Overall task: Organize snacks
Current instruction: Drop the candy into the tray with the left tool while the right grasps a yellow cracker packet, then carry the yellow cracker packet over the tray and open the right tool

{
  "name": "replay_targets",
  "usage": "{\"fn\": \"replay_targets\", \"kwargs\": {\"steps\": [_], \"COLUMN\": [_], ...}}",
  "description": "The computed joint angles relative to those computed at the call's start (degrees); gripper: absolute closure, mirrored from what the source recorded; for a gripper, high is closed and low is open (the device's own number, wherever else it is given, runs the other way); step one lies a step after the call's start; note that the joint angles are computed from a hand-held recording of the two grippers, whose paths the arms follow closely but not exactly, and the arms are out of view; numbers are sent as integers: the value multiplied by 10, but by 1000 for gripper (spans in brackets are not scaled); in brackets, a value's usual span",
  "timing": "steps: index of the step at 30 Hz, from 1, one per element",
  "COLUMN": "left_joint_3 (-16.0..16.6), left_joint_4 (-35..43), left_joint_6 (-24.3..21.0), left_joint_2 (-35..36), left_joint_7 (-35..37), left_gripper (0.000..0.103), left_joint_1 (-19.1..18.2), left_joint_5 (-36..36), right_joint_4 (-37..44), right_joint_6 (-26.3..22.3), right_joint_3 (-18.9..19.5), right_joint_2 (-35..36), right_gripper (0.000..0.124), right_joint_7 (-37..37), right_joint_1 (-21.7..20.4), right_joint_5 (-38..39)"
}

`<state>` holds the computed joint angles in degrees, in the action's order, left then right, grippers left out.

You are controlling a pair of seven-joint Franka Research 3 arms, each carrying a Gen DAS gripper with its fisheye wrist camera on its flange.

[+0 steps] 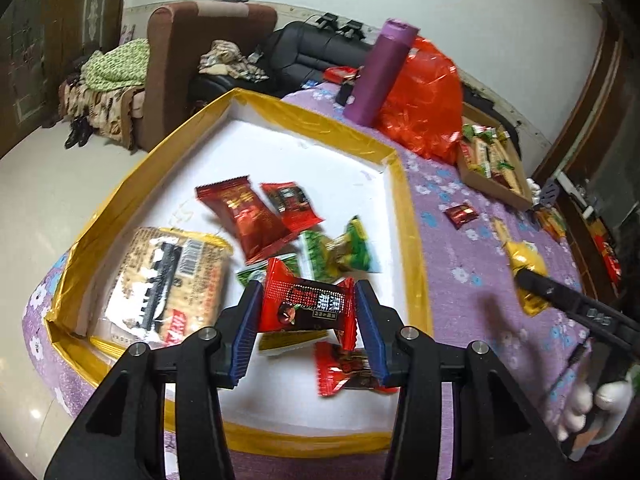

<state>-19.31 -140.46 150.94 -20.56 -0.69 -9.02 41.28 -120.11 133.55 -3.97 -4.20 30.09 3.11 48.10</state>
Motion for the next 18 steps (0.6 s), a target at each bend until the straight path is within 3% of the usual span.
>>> {"fn": "replay_targets", "kwargs": {"steps": [3,10,18], "left_joint_3": [9,9,13], "left_joint_4": [6,-31,-67], "left_joint_6": [-21,19,64], "left_joint_2": [12,-30,-66], "left_joint_7": [29,18,33], "left_gripper": [55,46,40], "left_joint_1": [-13,-3,10], "left_joint_5": [-30,-33,-48], "right_joint_4": [-3,10,73], "right_joint_6": [-8,20,86], "right_joint_3": [12,43,74], "right_joint_2": [-8,1,79], "right_gripper": [80,80,79], "right_joint_7": [-3,1,94], "right_joint_1": [14,61,102], "right_joint_5": [-4,-24,-115]}}
